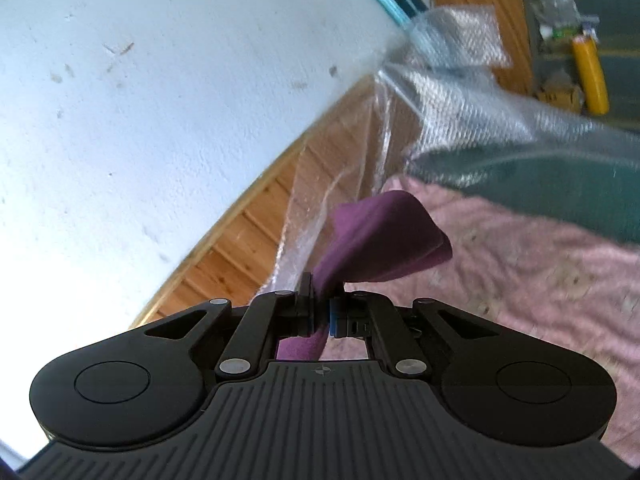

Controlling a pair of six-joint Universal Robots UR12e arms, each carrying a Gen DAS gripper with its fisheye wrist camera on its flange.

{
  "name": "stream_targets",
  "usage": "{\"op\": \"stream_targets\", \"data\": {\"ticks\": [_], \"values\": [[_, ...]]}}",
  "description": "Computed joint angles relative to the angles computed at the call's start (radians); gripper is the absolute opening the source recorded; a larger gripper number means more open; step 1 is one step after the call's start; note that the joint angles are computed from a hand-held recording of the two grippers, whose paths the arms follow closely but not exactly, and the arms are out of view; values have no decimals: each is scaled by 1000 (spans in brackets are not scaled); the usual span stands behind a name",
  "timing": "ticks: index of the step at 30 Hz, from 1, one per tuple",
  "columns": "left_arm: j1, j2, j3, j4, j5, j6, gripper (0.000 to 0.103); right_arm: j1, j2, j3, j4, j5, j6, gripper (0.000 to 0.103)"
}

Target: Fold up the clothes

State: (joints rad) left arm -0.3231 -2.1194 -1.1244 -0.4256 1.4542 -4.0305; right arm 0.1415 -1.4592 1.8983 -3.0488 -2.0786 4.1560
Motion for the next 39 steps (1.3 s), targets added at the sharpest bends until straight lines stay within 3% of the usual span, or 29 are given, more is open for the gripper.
{"op": "stream_targets", "data": {"ticks": [3, 4, 5, 6, 7, 9, 12, 13, 16, 18, 21, 23, 24, 27, 29, 30, 32, 34, 36, 39], "values": [[14, -15, -41, -135, -50, -28, 18, -20, -4, 44, 74, 40, 39, 8], [10, -23, -46, -216, -16, -6, 22, -32, 5, 61, 98, 72, 64, 24], [4, -35, -44, -297, 29, 10, 25, -44, 16, 76, 124, 107, 89, 33], [-2, -50, -37, -382, 74, 20, 24, -51, 25, 87, 191, 121, 108, 48], [-6, -54, -38, -449, 113, 16, 24, -57, 35, 93, 273, 132, 128, 44], [-17, -35, -73, -458, 166, 18, 24, -43, 34, 98, 418, 71, 194, 42], [-50, -5, -112, -348, 274, 61, 25, 14, 13, 116, 417, -62, 225, 42], [-56, -12, -96, -308, 270, 83, 25, 37, 17, 103, 420, -104, 190, 42], [-68, -62, -22, -257, 214, 180, 26, 59, 59, 64, 307, -69, -51, 42], [-77, -121, 55, -290, 156, 265, 26, 58, 104, 17, 267, -1, -226, 39], [-94, -207, 180, -434, 183, 407, 27, 33, 174, -71, 381, 53, -354, 37], [-97, -234, 216, -505, 261, 437, 22, 4, 196, -91, 449, 52, -355, 33], [-94, -241, 222, -520, 290, 433, 9, -9, 200, -84, 454, 41, -347, 36], [-89, -244, 234, -552, 347, 372, 4, -34, 195, -114, 594, -25, -264, 33], [-91, -226, 212, -505, 342, 363, 6, -33, 197, -149, 670, -36, -232, 30], [-92, -214, 195, -466, 328, 370, 19, -21, 204, -170, 661, -27, -244, 29], [-94, -198, 170, -413, 292, 379, 25, 3, 221, -203, 593, 0, -290, 29], [-92, -208, 188, -410, 249, 403, 25, 43, 267, -264, 486, 117, -416, 29], [-94, -242, 243, -443, 252, 446, 25, 77, 324, -342, 400, 257, -534, 29], [-93, -290, 323, -485, 195, 495, 25, 129, 465, -538, 389, 464, -737, 30]]}}
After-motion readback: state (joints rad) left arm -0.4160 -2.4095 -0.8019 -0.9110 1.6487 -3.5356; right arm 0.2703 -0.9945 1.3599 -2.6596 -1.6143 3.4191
